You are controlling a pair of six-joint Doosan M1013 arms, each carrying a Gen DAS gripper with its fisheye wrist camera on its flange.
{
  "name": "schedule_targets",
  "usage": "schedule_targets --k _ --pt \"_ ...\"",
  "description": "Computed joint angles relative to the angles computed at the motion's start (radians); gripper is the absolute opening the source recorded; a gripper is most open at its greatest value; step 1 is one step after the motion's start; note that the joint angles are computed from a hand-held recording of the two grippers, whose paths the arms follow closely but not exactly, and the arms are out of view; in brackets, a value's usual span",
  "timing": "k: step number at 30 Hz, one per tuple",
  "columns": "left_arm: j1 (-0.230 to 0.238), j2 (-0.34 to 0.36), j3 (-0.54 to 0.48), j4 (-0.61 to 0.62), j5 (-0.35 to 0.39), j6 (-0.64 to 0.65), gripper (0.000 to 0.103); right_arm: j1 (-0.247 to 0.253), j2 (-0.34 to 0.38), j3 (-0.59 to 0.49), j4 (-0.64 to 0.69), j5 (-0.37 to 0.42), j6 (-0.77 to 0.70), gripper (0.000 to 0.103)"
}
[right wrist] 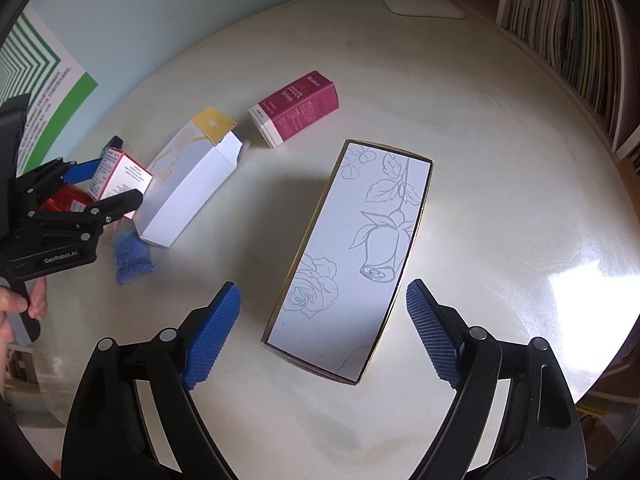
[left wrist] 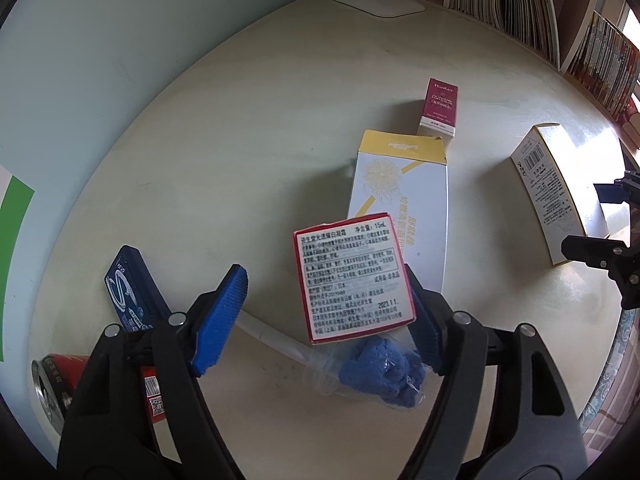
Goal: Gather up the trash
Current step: 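Grasp the small white-and-red box with the left tool while the right tool grasps the rose-drawing box, then carry both held boxes from the desk over the teal trash bin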
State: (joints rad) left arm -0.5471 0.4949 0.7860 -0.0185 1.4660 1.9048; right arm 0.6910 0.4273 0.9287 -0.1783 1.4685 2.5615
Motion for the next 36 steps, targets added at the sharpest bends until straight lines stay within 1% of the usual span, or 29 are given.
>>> schedule_targets --k 1,3,5,10,13,19,26,32,36 --pt "0.002 0.001 -0.001 -0.004 0.003 0.000 0.063 0.000 0.003 -0.002 -0.005 0.009 0.005 0.071" --pt "0.006 0.006 -0.010 -0.027 0.012 -0.006 0.054 -0.001 0.001 0.000 -0.006 0.009 0.015 0.065" --pt "0.006 0.011 -0.019 -0.032 0.018 0.000 0.040 0.000 0.002 -0.004 -0.012 0.018 0.016 0.061" --pt "-0.001 0.006 -0.012 -0.024 0.008 0.013 0.039 0.001 0.001 -0.010 -0.018 0.034 0.008 0.054" --pt "-0.005 -0.004 0.000 -0.020 -0.008 0.013 0.039 0.002 -0.008 -0.004 -0.027 0.033 0.012 0.052" --pt "-0.007 -0.024 0.010 -0.021 -0.021 0.026 0.039 0.018 -0.021 -0.006 -0.053 0.042 0.009 0.051" --pt "-0.025 -0.048 0.019 -0.021 -0.038 0.057 0.039 0.038 -0.053 0.013 -0.094 0.038 0.040 0.051" --pt "-0.049 -0.072 0.035 -0.026 -0.046 0.085 0.039 0.057 -0.099 0.060 -0.133 0.022 0.095 0.051" --pt "-0.070 -0.086 0.045 -0.027 -0.047 0.102 0.039 0.079 -0.138 0.103 -0.166 0.012 0.151 0.051"
